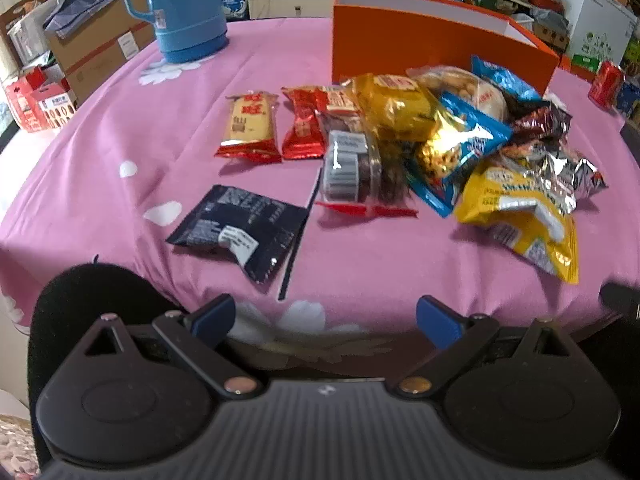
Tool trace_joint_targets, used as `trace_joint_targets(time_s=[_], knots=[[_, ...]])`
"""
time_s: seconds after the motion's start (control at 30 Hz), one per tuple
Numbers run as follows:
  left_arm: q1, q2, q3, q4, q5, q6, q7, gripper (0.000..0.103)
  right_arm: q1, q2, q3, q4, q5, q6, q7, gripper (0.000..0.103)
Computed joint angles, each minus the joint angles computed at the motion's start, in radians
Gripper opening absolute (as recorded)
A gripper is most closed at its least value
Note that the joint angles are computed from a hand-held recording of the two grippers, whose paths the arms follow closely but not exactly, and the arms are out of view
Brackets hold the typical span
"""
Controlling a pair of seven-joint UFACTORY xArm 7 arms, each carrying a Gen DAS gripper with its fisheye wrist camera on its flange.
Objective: Organize snacks
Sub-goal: 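Move both tools toward the snack pile on the table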
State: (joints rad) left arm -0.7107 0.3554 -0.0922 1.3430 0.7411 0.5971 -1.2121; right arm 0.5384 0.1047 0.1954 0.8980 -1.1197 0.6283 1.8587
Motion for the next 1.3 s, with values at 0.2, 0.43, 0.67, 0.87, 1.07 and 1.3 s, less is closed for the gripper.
trace_joint_targets(time_s=[0.2,0.43,0.67,0.87,1.07,1.3], knots=[[0.022,0.019,-0.003,0.016,-0.072,-0.008,0.027,0.097,-0.034,0.037,-0.033,0.042,-0.05,0.058,-0.019,0.093],[0.01,0.058,0.005,0.068,-0.1,0.058,0.073,0.097,-0.062,0.096,-0.074,0.057,-0.028,0.039,-0.034,0.093],[0.002,0.098,0.013,0.113,-0.134,0.08,0.105,0.097,-0.074,0.157,-0.116,0.074,-0.005,-0.059,-0.044,0.093],[0.011,0.091,0.012,0.116,-0.163,0.061,0.138,0.097,-0.066,0.193,-0.146,0.103,-0.009,-0.09,-0.05,0.093],[0.069,-0.009,0.028,0.015,-0.147,0.008,0.164,0.097,-0.054,0.185,-0.165,0.089,-0.068,-0.098,0.011,0.093],[0.144,-0.077,0.013,-0.129,-0.174,-0.162,0.154,0.097,-0.06,0.181,-0.156,0.084,-0.09,-0.094,0.026,0.093]])
